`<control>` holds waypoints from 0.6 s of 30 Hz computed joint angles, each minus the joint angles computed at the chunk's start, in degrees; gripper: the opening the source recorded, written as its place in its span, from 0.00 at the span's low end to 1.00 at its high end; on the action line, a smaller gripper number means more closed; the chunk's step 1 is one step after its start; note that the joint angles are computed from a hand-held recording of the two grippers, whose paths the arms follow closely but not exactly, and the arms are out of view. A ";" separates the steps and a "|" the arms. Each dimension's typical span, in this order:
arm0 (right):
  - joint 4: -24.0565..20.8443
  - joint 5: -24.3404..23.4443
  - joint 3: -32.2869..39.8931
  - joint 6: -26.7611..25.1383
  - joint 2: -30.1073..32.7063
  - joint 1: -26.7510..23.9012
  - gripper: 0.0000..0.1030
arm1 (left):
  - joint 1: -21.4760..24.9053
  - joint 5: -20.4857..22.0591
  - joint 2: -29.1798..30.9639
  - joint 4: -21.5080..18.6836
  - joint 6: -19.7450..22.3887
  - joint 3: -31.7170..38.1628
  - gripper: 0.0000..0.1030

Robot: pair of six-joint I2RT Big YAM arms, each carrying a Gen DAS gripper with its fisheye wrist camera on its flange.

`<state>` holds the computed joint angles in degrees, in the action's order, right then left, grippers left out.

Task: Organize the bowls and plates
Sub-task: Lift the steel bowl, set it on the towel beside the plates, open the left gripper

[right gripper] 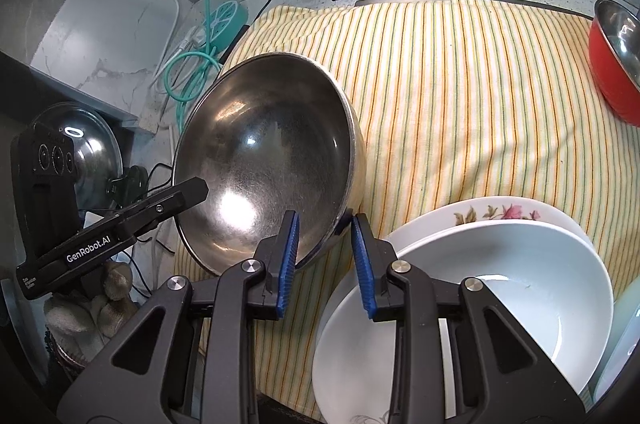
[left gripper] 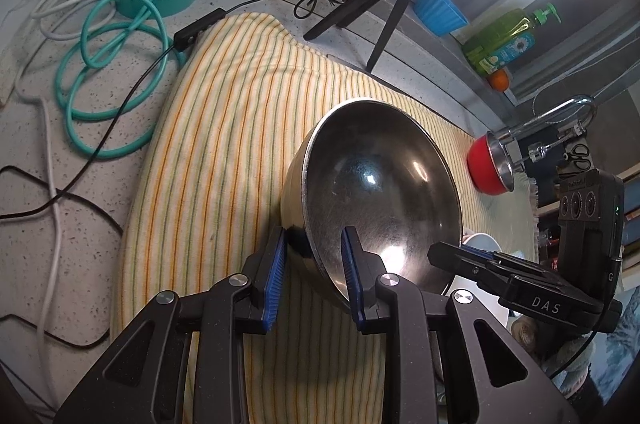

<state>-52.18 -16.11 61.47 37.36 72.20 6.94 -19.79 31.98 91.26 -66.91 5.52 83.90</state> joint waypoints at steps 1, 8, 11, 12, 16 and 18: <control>-0.01 0.05 -0.05 -0.06 -0.09 -0.01 0.28 | -0.02 -0.06 -0.04 -0.01 0.05 0.01 0.24; -0.08 1.01 -0.49 -0.16 -1.17 -0.12 0.30 | -0.08 -0.50 -0.57 0.54 0.03 -0.14 0.27; -0.03 1.41 -0.82 -0.06 -1.88 -0.08 0.42 | -0.19 -0.70 -0.97 0.68 0.15 -0.21 0.36; 0.08 1.56 -0.91 -0.10 -2.17 -0.09 0.47 | -0.19 -0.83 -1.14 0.79 0.17 -0.24 0.38; 0.47 2.38 -1.30 0.04 -3.91 0.02 0.54 | -0.11 -1.28 -1.81 1.33 -0.04 -0.19 0.38; 0.71 2.75 -1.62 0.51 -5.02 -0.07 0.63 | 0.01 -1.53 -2.38 1.79 -0.31 -0.24 0.38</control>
<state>-51.47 -13.36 59.85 37.87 67.18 6.87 -19.78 30.45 88.87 -65.12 5.21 83.66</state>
